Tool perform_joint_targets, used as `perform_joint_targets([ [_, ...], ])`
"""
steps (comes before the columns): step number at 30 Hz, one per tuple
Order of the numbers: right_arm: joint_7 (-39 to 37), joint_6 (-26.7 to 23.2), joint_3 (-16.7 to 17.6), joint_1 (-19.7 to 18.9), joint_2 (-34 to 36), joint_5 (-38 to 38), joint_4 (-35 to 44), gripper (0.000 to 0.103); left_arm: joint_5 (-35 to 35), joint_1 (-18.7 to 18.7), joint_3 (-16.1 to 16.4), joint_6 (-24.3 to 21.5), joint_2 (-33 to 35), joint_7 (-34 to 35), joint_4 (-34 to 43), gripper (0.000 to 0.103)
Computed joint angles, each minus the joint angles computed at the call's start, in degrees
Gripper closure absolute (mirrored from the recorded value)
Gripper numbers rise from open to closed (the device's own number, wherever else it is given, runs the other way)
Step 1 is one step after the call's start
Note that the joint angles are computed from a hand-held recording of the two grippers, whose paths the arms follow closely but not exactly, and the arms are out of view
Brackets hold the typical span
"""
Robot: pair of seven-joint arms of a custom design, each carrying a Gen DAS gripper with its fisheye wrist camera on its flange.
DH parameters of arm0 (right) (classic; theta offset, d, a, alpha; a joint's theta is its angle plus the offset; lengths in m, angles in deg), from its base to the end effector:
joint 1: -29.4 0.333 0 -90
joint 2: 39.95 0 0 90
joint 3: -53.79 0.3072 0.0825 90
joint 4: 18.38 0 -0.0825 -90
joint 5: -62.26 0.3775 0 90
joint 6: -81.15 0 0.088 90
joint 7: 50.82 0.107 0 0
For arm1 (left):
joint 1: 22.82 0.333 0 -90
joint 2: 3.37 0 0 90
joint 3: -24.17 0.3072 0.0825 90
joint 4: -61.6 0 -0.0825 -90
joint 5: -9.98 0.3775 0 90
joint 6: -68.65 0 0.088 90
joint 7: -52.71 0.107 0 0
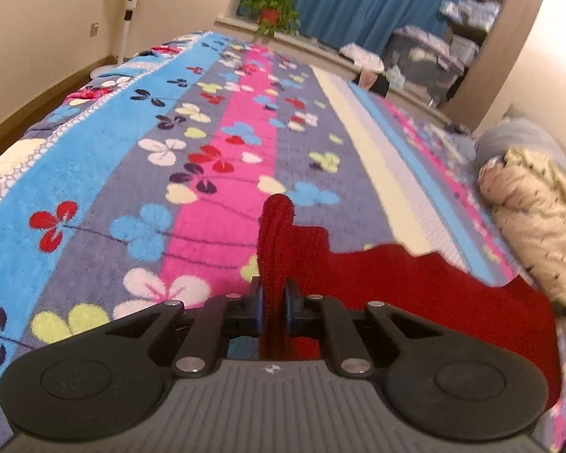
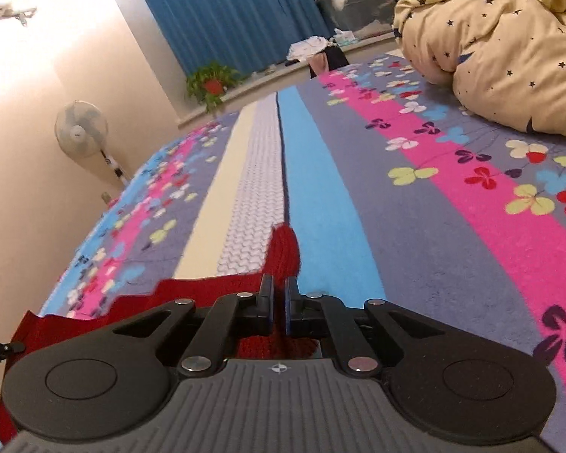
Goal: Fold small clothes
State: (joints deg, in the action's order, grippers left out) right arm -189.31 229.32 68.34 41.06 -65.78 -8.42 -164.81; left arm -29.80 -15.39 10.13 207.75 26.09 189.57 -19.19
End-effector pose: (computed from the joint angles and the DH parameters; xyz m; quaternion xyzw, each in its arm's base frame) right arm 0.3777 0.2082 0.4516 -0.3008 0.8221 -0.2886 0.3877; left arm 0.7315 -0.0485 0.4649 -0.4865 0.7740 -0.3987 0.0723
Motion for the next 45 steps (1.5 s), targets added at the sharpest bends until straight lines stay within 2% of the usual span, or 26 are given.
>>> perform_joint_targets([
  [2,0.8,-1.9,1.0,-0.3,-0.5,-1.4,0.0,0.099,-1.2,0.3,-0.6,2.0,-0.6,1.7,-1.2,0.092],
  [4,1.3,-5.7,2.6,0.0,-0.6,-3.0,0.8,0.101,-6.6,2.2,-2.6,3.5,-1.2,4.7,-2.1,0.092],
  [7,8.8,-18.9,8.4,0.2,-2.6,-10.7,0.9,0.103,-15.5,4.2,-5.1,6.9,-2.7,12.2,-4.4,0.092],
  [9,12.9,-21.2,7.9,1.3,-4.1,-11.7,-0.5,0.103,-15.0,2.4,-3.7,9.2,-3.0,12.7,-5.2,0.092],
  [11,12.1,-16.1,2.8,3.2,-3.4,-8.6,-1.2,0.103,-7.8,-0.8,-0.3,8.2,-1.8,6.9,-4.1,0.091],
  [13,6.6,-8.3,-2.6,4.4,-1.3,-2.5,-1.1,0.099,1.0,-3.4,3.2,3.1,0.4,-2.6,-0.7,0.086],
  [15,5.3,0.8,-6.1,3.8,-0.1,1.2,-2.0,0.088,5.7,-3.9,4.2,-1.2,2.1,-9.1,2.3,0.056],
  [17,8.9,9.5,-7.3,1.7,1.2,-0.1,-2.9,0.044,5.1,-2.1,2.6,-3.0,2.9,-9.8,3.5,0.045],
  [19,9.7,13.3,-7.0,0.3,2.7,0.7,-2.6,0.026,4.7,-1.0,1.6,-4.7,3.4,-10.1,4.3,0.045],
  [21,10.1,16.3,-6.4,-1.1,3.9,1.0,-2.5,0.026,5.3,-1.0,1.3,-4.6,3.3,-9.6,3.9,0.048],
  [22,11.5,17.4,-5.4,-2.5,4.3,-0.4,-2.2,0.031,5.6,-1.1,1.1,-3.6,2.8,-8.7,2.9,0.053],
  [23,12.1,17.7,-4.3,-3.6,4.3,-1.7,-2.0,0.050,5.5,-1.2,0.9,-2.1,2.2,-7.4,1.8,0.073],
  [24,12.4,17.6,-3.2,-4.4,4.3,-3.3,-1.4,0.062,5.4,-1.2,0.7,-1.1,2.0,-6.5,1.3,0.089],
  [25,10.3,15.9,-2.4,-4.1,4.1,-2.9,-1.0,0.087,4.6,-0.9,0.2,-0.1,1.5,-5.3,0.5,0.090],
  [28,7.7,9.2,0.6,-3.3,2.8,-4.6,0.5,0.090,0.0,0.6,-1.6,4.3,0.2,-0.9,-1.8,0.093],
  [29,7.7,5.2,2.0,-2.9,1.5,-6.0,0.5,0.091,-2.5,1.1,-2.5,7.1,-0.4,1.3,-2.8,0.094],
  [32,11.1,-8.9,7.9,-1.9,-0.7,-14.2,1.8,0.091,-18.3,5.6,-8.0,13.3,-2.3,11.8,-5.2,0.094],
  [33,8.9,-13.9,9.8,-1.3,-0.1,-14.9,2.8,0.091,-21.1,5.5,-8.3,15.5,-2.6,14.4,-5.8,0.094],
  [34,7.0,-16.8,10.3,-0.5,0.4,-14.0,3.3,0.091,-19.9,4.1,-6.9,16.7,-2.4,13.2,-5.6,0.094],
  [35,6.6,-16.8,9.2,0.3,0.6,-12.3,3.1,0.091,-14.9,1.4,-3.6,15.6,-1.3,8.0,-4.3,0.094],
  [37,4.8,-12.2,4.2,2.0,2.2,-6.4,2.9,0.091,-1.4,-2.9,3.0,7.0,2.2,-6.8,0.7,0.094],
  [38,0.7,-8.8,0.7,3.2,3.8,-1.4,2.9,0.090,2.5,-3.9,4.2,4.8,3.0,-10.3,1.8,0.094],
  [40,-8.6,-4.7,-3.3,5.0,6.7,8.2,3.5,0.087,5.7,-3.9,3.8,5.3,2.3,-10.9,0.5,0.092],
  [42,-15.7,-7.7,-3.2,6.0,8.6,14.5,5.2,0.078,4.8,-2.6,1.7,8.3,0.6,-8.8,-1.7,0.085],
  [44,-14.2,-10.4,-1.6,5.7,7.3,13.9,5.3,0.067,2.8,-1.1,0.1,11.3,-1.3,-6.1,-4.2,0.069],
  [45,-12.0,-10.7,-1.0,5.5,6.1,12.9,4.5,0.067,0.8,0.0,-1.1,12.3,-2.6,-3.6,-5.7,0.067],
])
